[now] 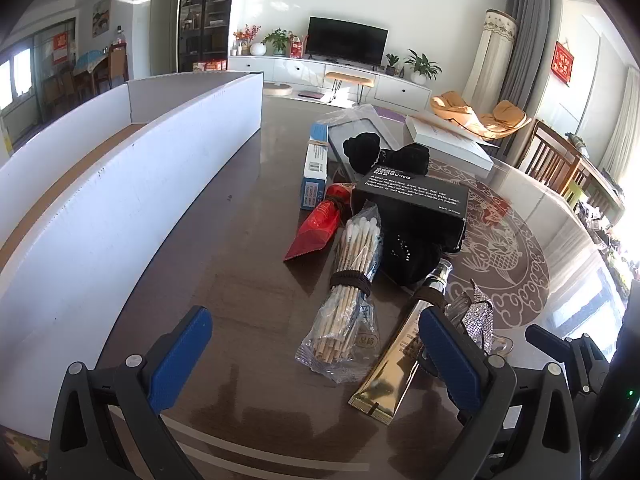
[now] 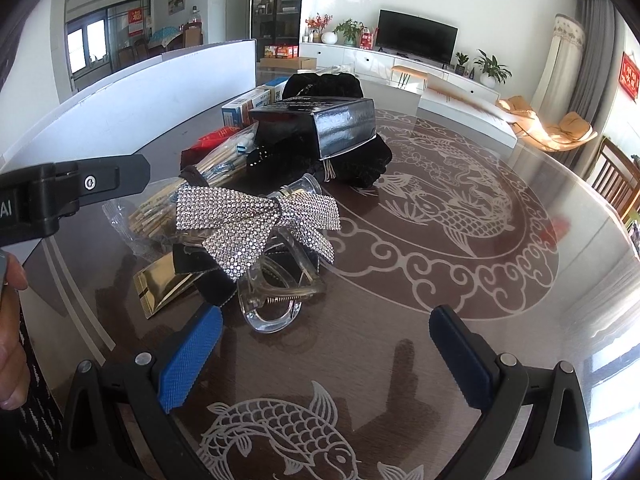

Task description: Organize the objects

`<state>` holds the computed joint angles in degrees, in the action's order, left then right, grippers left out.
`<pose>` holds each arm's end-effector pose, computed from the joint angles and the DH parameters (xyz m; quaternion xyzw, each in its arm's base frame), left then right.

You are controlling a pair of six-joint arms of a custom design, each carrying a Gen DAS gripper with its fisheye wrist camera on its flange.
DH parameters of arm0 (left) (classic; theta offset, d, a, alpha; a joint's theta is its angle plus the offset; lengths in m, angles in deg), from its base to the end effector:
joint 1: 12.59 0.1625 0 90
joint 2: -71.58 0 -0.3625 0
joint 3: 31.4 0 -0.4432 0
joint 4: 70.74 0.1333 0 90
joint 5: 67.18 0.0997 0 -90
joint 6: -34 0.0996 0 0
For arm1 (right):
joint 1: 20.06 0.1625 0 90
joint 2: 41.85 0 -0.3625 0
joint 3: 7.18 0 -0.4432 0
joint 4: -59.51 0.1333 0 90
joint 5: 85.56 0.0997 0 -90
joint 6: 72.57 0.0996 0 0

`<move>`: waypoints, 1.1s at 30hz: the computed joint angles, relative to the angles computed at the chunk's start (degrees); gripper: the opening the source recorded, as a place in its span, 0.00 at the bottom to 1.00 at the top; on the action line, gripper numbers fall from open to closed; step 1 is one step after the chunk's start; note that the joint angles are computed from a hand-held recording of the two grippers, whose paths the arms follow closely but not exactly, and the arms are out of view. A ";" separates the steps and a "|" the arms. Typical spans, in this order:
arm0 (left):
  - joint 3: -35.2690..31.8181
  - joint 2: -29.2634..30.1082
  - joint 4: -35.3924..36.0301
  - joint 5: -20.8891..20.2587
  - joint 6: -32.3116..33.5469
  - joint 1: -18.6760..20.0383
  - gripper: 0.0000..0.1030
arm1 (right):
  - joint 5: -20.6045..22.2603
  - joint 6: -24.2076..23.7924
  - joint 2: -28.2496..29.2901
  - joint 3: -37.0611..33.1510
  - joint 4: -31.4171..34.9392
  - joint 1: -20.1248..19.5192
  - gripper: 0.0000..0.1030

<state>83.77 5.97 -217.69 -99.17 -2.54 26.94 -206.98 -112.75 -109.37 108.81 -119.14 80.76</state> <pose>-0.2801 -0.5135 0.1158 0.0748 0.8701 -0.3740 0.3122 0.1857 -0.5382 0.1651 0.3053 -0.8560 0.2554 0.3298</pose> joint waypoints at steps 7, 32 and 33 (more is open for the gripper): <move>-0.01 -0.06 0.21 -0.56 -0.15 0.12 1.00 | -0.13 0.06 0.10 0.02 0.06 -0.05 1.00; 0.00 0.03 0.59 -1.05 -0.46 0.07 1.00 | -0.12 0.03 0.12 0.00 0.08 -0.09 1.00; -0.01 0.03 0.58 -1.06 -0.44 0.08 1.00 | -0.12 0.03 0.12 0.00 0.08 -0.09 1.00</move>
